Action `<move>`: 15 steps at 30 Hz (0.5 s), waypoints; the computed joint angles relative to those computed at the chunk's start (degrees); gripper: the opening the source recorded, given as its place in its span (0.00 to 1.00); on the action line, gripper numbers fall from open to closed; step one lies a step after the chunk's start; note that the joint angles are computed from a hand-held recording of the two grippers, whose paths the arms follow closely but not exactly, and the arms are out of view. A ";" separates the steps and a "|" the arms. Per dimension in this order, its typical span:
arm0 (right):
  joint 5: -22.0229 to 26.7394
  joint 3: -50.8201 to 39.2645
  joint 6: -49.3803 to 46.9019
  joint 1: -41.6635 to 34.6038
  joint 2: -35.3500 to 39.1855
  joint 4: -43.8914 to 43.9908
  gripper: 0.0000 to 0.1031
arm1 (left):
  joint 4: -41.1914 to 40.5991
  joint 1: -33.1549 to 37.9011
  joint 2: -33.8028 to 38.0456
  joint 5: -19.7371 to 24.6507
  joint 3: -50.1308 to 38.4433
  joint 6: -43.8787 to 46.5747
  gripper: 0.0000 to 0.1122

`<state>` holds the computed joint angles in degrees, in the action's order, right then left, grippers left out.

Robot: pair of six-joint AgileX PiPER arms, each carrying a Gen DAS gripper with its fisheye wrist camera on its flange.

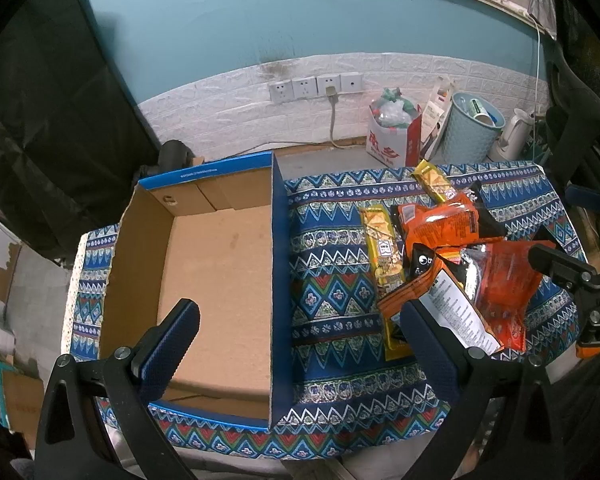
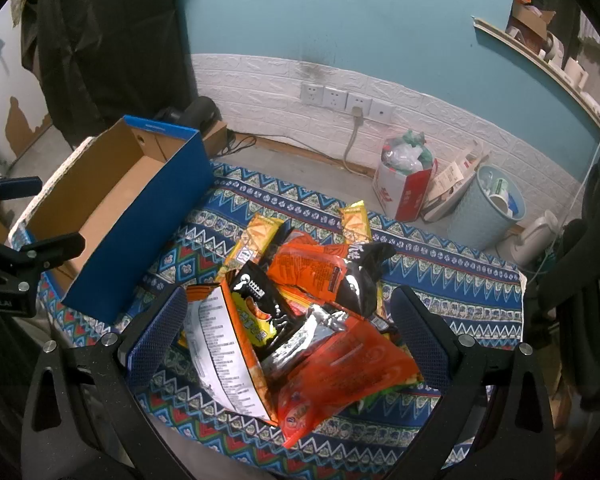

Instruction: Organize snacks

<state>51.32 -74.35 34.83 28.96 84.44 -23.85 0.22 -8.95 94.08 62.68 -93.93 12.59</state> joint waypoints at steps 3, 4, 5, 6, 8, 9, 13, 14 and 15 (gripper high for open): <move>0.09 -0.13 0.04 0.06 0.16 -0.05 0.97 | -0.08 -0.18 0.38 0.28 -0.33 -0.15 0.90; 0.12 0.02 -0.02 0.01 0.08 -0.10 0.97 | -0.09 -0.27 0.43 0.35 -0.34 -0.20 0.90; 0.17 0.22 0.04 -0.01 0.01 -0.27 0.97 | 0.01 -0.47 0.50 0.34 -0.27 -0.34 0.90; 0.08 0.59 0.03 -0.12 -0.13 -0.39 0.97 | 0.19 -0.60 0.62 0.24 -0.20 -0.45 0.90; -0.02 1.13 0.04 -0.39 -0.28 -0.52 0.97 | 0.63 -1.09 0.99 0.50 -0.15 -0.90 0.90; 0.07 1.21 0.15 -0.53 -0.12 -0.64 0.97 | 0.64 -1.30 1.22 0.75 -0.09 -1.15 0.90; 0.98 1.57 0.37 -1.27 0.21 -1.19 0.97 | 0.63 -2.51 2.12 1.47 1.04 -3.11 0.90; 1.23 2.33 0.62 -1.70 -0.02 -1.49 0.97 | 0.79 -2.91 2.25 1.45 1.66 -3.97 0.90; 1.79 2.02 0.70 -1.88 0.33 -1.57 0.97 | 0.94 -3.36 2.38 1.45 2.42 -4.89 0.90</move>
